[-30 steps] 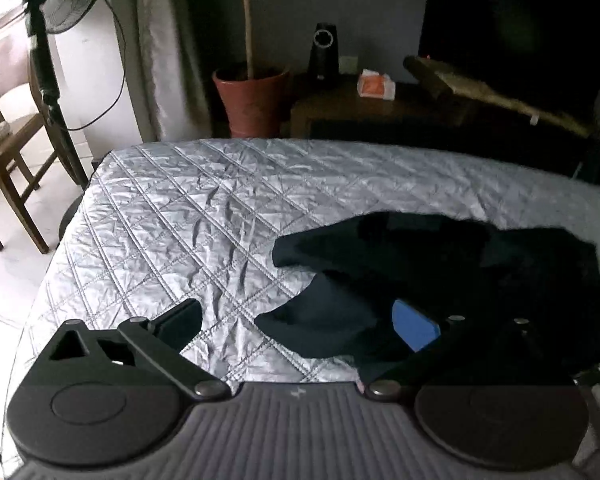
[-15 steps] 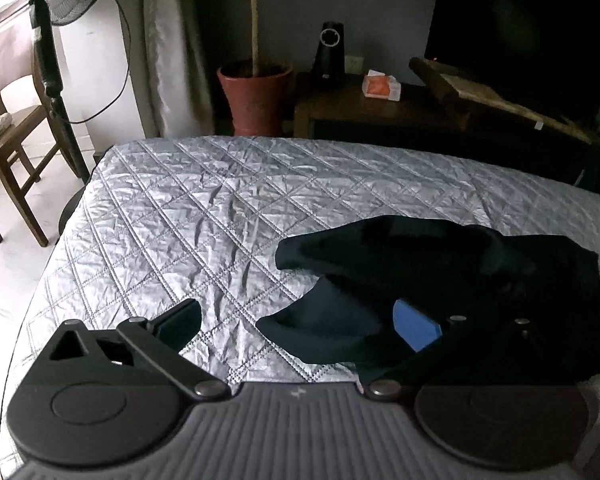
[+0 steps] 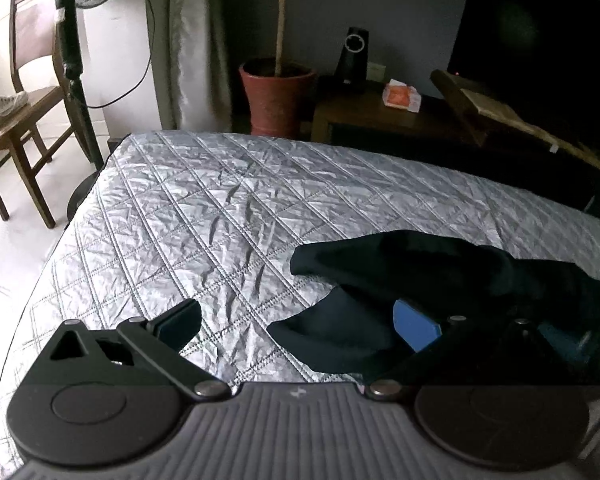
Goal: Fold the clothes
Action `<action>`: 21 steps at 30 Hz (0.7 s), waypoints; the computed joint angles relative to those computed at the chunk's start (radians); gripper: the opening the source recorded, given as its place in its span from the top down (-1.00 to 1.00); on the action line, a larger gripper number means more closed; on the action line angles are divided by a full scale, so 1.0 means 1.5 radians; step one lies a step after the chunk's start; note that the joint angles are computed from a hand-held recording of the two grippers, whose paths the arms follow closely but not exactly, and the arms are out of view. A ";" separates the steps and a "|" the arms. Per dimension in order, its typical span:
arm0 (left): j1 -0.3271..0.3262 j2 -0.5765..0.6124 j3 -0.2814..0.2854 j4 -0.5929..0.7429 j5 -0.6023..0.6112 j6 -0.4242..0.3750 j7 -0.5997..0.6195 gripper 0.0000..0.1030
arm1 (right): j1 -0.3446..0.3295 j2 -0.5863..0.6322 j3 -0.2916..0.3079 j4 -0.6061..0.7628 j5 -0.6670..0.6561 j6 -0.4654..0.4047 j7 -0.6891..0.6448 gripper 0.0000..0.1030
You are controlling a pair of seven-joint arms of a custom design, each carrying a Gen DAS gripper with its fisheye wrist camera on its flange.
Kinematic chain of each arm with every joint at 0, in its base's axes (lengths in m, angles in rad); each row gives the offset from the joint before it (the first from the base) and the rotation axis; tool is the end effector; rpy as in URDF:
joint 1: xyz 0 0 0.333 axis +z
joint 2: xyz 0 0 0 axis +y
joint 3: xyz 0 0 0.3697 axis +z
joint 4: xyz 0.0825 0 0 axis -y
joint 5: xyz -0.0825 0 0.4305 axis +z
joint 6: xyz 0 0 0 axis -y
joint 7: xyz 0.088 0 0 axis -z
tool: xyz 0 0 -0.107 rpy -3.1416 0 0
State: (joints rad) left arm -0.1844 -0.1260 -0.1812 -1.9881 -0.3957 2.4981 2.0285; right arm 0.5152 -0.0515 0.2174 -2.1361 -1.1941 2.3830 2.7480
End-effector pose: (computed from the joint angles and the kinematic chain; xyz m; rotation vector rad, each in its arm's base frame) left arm 0.5650 -0.2200 0.6300 -1.2905 2.4142 -0.9260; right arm 0.4492 0.3942 0.4950 -2.0431 1.4144 -1.1797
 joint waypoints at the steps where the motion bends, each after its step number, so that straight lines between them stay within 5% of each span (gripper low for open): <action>1: 0.000 0.000 0.001 0.001 -0.002 -0.003 0.001 -0.98 | 0.003 0.018 0.000 0.009 0.006 0.035 -0.031 -0.14; 4: -0.003 0.000 0.003 0.001 -0.010 -0.017 0.025 -0.98 | 0.015 0.076 -0.002 0.047 0.065 0.056 -0.095 0.06; 10: -0.009 -0.004 0.010 0.004 -0.066 -0.044 0.090 -0.98 | 0.043 0.129 -0.030 0.084 0.072 0.044 -0.120 0.02; 11: -0.008 -0.004 0.010 0.005 -0.067 -0.043 0.091 -0.98 | 0.045 0.133 -0.034 0.087 0.077 0.035 -0.120 0.12; 12: -0.007 -0.004 0.009 0.005 -0.068 -0.042 0.091 -0.98 | 0.047 0.136 -0.037 0.090 0.087 0.024 -0.119 0.85; 13: -0.006 -0.004 0.008 0.005 -0.068 -0.040 0.091 -0.98 | 0.045 0.129 -0.042 0.085 0.097 0.032 -0.098 0.95; 17: 0.002 0.001 0.009 0.008 -0.062 -0.031 0.064 -0.98 | 0.032 0.060 -0.053 0.037 0.048 0.100 0.084 0.95; 21: 0.013 0.004 0.011 0.011 -0.061 -0.014 0.019 -0.98 | -0.012 -0.045 -0.034 -0.029 -0.114 0.137 0.446 0.95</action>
